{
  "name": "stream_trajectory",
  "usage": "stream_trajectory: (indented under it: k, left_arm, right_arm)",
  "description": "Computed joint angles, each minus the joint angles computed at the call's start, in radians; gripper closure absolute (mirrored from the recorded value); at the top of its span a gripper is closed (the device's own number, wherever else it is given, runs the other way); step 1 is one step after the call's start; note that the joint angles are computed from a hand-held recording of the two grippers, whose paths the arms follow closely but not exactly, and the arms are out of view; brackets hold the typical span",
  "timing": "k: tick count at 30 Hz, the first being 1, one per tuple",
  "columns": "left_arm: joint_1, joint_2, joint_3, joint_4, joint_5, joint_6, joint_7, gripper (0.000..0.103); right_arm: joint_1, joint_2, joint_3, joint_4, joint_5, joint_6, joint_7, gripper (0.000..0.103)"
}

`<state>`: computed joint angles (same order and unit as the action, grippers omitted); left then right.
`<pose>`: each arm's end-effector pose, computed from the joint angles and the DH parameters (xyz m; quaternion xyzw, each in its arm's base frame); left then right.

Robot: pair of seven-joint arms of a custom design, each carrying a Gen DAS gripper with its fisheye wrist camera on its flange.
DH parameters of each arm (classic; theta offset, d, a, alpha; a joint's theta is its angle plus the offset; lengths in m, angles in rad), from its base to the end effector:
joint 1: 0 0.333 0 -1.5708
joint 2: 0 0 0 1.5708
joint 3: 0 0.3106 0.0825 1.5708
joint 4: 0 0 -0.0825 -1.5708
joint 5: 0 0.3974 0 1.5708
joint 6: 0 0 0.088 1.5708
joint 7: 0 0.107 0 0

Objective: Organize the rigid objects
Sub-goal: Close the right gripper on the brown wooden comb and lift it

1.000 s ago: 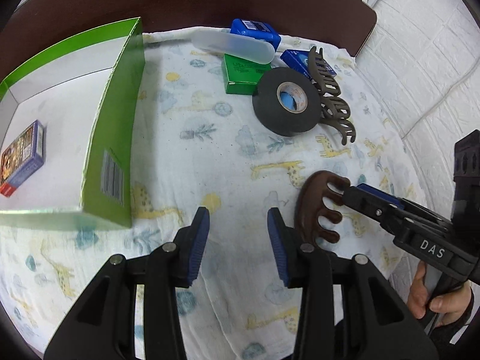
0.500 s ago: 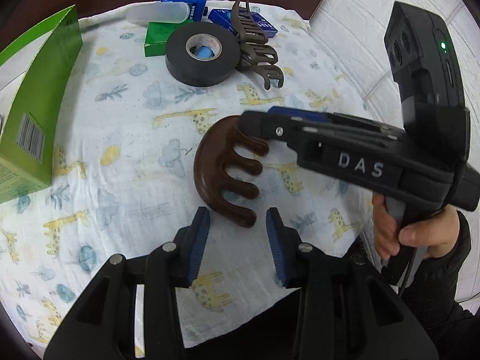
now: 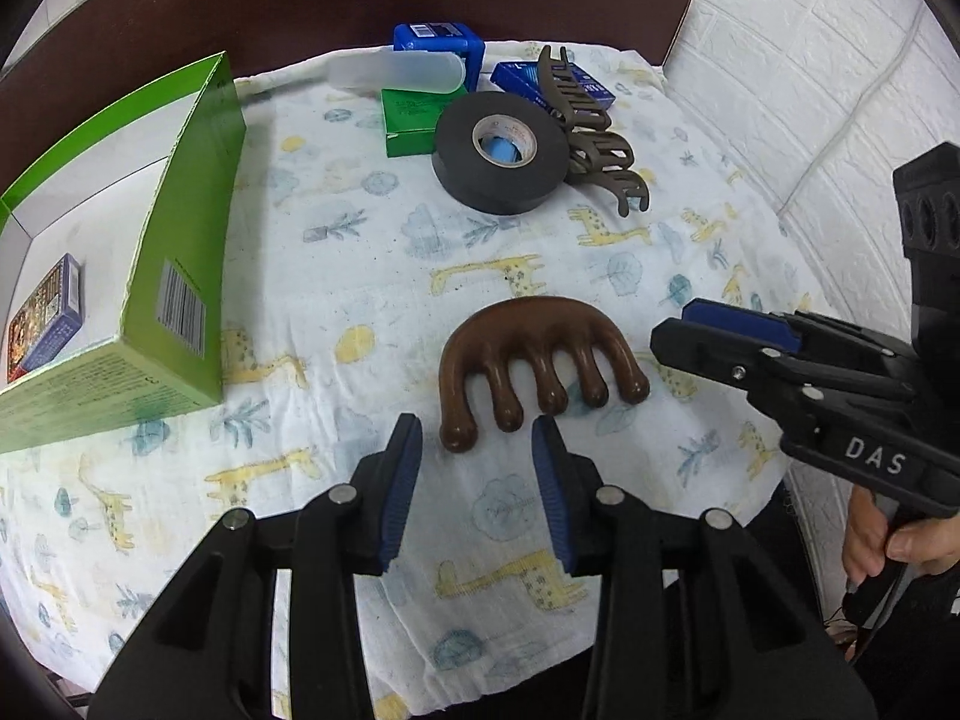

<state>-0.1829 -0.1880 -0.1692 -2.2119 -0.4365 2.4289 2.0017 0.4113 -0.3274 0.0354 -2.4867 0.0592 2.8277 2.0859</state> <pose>0.5052 -0.1907 0.4888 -0.4886 0.8354 -0.2486 0.0390 0.4429 0.2095 0.4721 -0.6280 0.7056 -0.0867 0.3165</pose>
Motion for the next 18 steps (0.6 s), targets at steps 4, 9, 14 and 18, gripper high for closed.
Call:
stream_trajectory:
  k: [4,9,14,18]
  left_arm:
    - [0.006,0.036,0.001,0.028,-0.009,0.002,-0.014,0.071]
    - [0.006,0.058,-0.003,0.036,-0.014,-0.014,-0.015,0.09]
    - [0.002,0.062,-0.01,0.034,0.0,0.002,-0.007,0.092]
    - [-0.002,0.065,-0.027,0.029,0.077,0.044,-0.039,0.093]
  right_arm:
    - [-0.028,0.022,0.028,0.024,-0.023,-0.035,0.089,0.065]
    - [-0.013,0.042,0.029,0.028,-0.007,-0.031,0.108,0.073]
    - [-0.022,0.066,0.046,0.055,-0.052,-0.054,0.129,0.084]
    - [-0.043,0.082,0.067,0.077,-0.115,-0.07,0.175,0.087]
